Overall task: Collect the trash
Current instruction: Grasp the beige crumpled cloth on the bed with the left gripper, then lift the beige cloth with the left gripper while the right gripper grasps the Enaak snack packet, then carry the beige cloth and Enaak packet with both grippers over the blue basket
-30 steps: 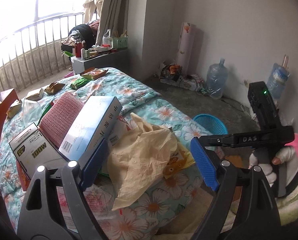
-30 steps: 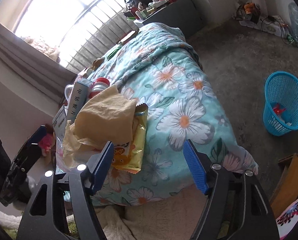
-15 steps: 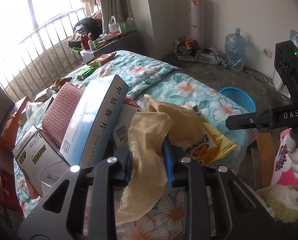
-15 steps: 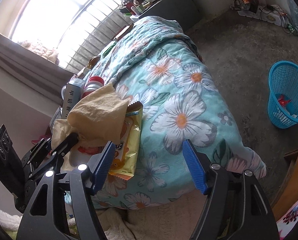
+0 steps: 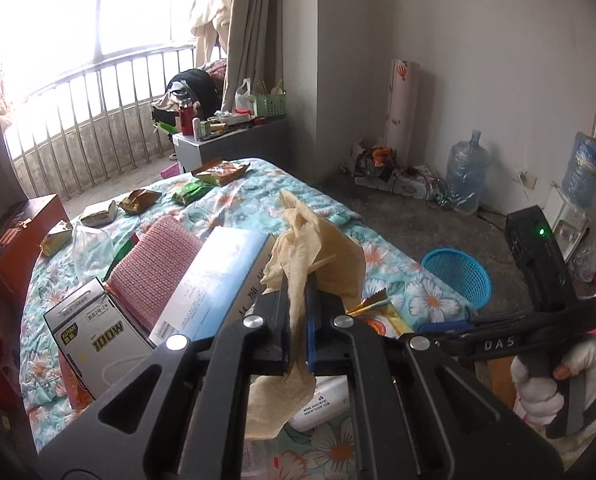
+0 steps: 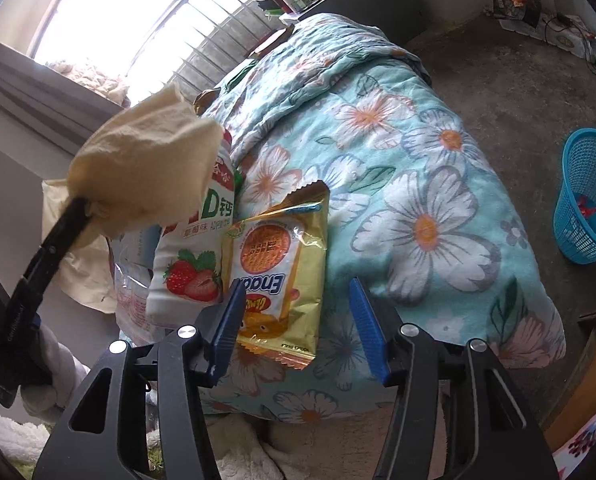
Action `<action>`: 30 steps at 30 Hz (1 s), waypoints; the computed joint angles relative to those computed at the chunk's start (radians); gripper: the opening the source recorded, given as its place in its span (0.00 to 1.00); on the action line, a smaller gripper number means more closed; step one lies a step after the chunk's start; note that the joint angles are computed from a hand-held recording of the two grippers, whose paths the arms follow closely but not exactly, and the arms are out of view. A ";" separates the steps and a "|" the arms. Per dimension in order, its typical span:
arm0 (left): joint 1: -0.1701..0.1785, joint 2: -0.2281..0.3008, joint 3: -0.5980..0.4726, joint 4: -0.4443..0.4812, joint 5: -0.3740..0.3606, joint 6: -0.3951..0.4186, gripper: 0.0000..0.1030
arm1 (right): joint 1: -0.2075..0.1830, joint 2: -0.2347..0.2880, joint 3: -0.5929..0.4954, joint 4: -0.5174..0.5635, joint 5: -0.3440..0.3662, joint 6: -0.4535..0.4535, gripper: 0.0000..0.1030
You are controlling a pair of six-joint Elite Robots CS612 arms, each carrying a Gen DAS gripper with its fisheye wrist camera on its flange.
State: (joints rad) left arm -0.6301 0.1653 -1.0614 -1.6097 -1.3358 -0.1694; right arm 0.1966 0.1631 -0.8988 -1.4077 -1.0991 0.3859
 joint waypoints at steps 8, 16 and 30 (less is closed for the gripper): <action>-0.001 0.006 -0.019 -0.012 -0.011 -0.002 0.04 | 0.021 -0.017 0.024 0.021 -0.134 -0.029 0.28; 0.000 0.004 -0.018 -0.006 -0.013 0.004 0.04 | 0.019 0.007 -0.035 0.010 -0.140 -0.021 0.05; -0.020 -0.011 0.001 -0.027 0.031 0.039 0.04 | -0.004 0.042 -0.124 -0.049 -0.200 0.031 0.03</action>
